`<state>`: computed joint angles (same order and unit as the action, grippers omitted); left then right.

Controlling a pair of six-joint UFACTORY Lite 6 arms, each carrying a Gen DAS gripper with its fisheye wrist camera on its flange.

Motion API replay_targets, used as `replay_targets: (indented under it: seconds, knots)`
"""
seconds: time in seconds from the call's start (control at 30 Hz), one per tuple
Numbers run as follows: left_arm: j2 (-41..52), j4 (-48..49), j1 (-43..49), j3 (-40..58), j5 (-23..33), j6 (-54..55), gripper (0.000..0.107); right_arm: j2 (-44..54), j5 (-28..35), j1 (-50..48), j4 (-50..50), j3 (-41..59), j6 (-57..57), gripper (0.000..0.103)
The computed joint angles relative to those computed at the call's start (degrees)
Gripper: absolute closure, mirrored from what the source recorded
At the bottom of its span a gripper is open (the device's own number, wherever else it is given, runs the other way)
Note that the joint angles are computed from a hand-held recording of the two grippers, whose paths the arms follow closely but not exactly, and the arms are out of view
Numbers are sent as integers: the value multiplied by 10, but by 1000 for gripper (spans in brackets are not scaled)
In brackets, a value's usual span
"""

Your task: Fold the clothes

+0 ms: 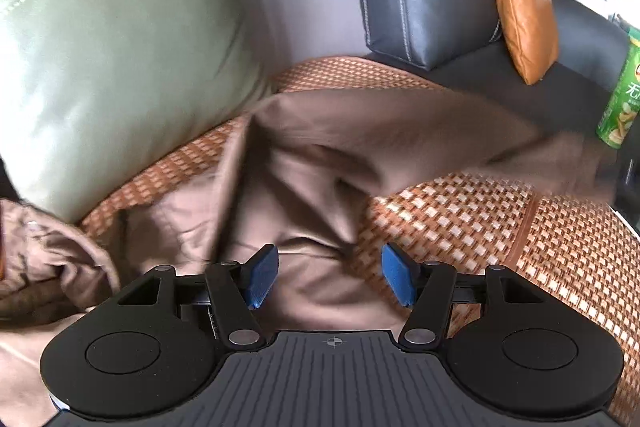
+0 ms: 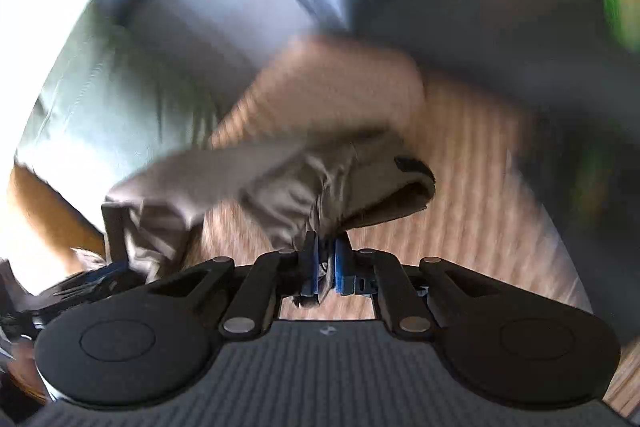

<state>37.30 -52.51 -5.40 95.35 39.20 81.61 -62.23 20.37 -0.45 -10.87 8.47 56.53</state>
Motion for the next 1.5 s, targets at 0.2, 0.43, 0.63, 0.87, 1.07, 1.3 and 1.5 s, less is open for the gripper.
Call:
replay_targets:
  seconds: [0.2,0.43,0.63,0.87,1.07,1.3,1.5]
  knots:
    - [12,17,37,2,61,-6,35,148,88,-108,-201,270,-56,94]
    - [-6,43,54,-72,109,54,35,332,181,-44,-358,313,35,92]
    - [6,14,64,-50,99,68,35,368,172,-27,-367,262,68,92]
    - [53,6,48,62,86,-36,35,288,120,-90,-198,279,-82,94]
    - [-106,-131,21,-153,52,162,27,259,153,-17,-86,419,-127,94]
    - [-295,-373,-52,-343,14,298,26,451,261,217,-219,766,-21,94]
    - [-339,-449,-80,-296,-17,289,19,672,356,333,-213,1065,-84,94]
